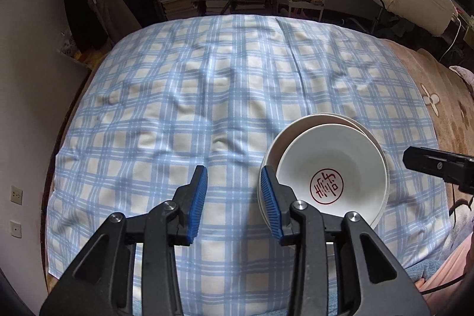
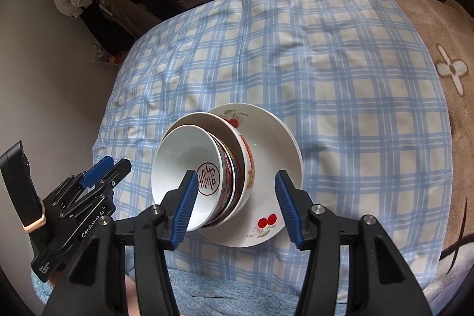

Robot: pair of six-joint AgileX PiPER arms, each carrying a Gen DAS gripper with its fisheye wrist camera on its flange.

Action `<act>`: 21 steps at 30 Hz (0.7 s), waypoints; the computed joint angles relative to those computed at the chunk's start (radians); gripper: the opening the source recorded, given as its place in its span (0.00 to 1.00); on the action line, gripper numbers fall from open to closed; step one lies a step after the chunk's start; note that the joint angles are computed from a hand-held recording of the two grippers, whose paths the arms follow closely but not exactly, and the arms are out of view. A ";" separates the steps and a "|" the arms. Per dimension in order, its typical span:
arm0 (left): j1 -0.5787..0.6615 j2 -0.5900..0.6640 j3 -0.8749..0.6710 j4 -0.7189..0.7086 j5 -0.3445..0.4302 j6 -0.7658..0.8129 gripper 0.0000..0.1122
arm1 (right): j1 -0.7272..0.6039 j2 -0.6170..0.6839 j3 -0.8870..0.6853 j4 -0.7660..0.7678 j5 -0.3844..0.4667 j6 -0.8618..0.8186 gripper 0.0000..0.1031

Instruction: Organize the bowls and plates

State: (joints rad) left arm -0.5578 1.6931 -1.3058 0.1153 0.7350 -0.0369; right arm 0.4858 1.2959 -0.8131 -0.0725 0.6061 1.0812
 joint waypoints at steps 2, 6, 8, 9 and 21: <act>-0.001 -0.051 0.047 0.036 -0.052 -0.024 0.46 | 0.032 -0.045 0.003 -0.082 0.015 0.077 0.62; -0.004 -0.150 0.129 0.095 -0.146 -0.067 0.64 | 0.128 -0.129 0.008 -0.274 0.062 0.250 0.70; -0.001 -0.199 0.171 0.122 -0.202 -0.093 0.72 | 0.206 -0.157 0.001 -0.401 0.124 0.358 0.76; -0.001 -0.225 0.192 0.134 -0.226 -0.104 0.75 | 0.250 -0.166 -0.006 -0.464 0.164 0.409 0.79; -0.031 -0.431 0.337 0.390 -0.282 -0.355 0.87 | 0.677 -0.233 0.014 -0.904 0.499 0.807 1.00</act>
State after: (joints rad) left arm -0.5890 1.2625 -0.9684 0.5050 0.4527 -0.3921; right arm 1.1627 1.0632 -0.7992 -0.9762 1.1053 1.8886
